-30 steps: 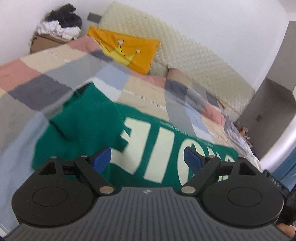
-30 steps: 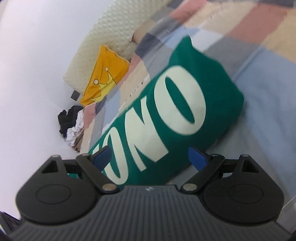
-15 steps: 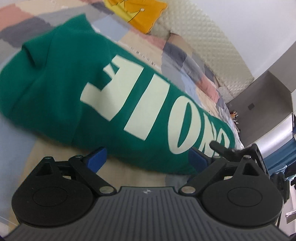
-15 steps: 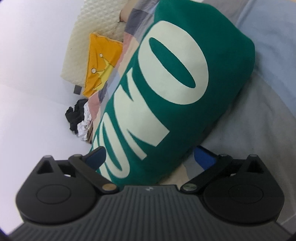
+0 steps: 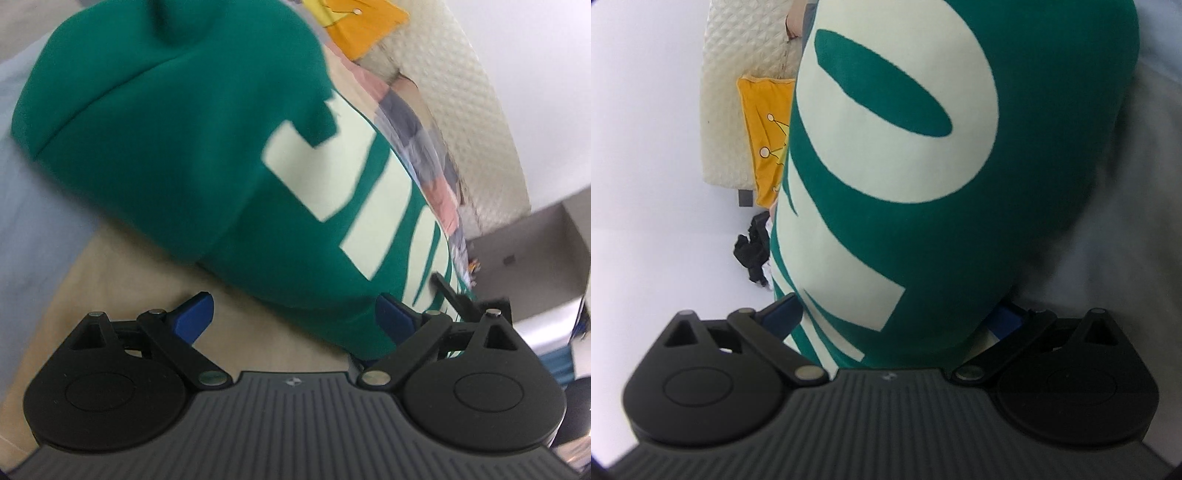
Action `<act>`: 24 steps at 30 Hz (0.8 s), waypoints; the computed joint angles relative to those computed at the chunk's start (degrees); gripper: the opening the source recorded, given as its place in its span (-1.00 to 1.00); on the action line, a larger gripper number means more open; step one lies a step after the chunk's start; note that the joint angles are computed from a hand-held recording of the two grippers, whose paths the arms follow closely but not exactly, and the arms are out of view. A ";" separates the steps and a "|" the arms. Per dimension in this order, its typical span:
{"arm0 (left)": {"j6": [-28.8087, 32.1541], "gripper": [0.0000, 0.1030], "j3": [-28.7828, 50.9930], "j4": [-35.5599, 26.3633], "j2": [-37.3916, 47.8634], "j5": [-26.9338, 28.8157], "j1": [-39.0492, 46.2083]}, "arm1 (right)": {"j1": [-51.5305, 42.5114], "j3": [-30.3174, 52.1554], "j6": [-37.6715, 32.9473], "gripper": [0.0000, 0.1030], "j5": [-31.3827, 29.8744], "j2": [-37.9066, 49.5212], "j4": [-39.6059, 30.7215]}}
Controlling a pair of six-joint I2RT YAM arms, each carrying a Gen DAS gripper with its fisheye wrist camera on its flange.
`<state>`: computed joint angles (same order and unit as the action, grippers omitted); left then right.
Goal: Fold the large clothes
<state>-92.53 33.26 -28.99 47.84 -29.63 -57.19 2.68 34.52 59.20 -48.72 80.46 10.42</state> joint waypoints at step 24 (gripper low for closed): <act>-12.20 0.83 -20.43 29.79 -8.06 13.93 27.06 | -3.67 -12.88 13.51 1.00 1.40 -8.35 13.40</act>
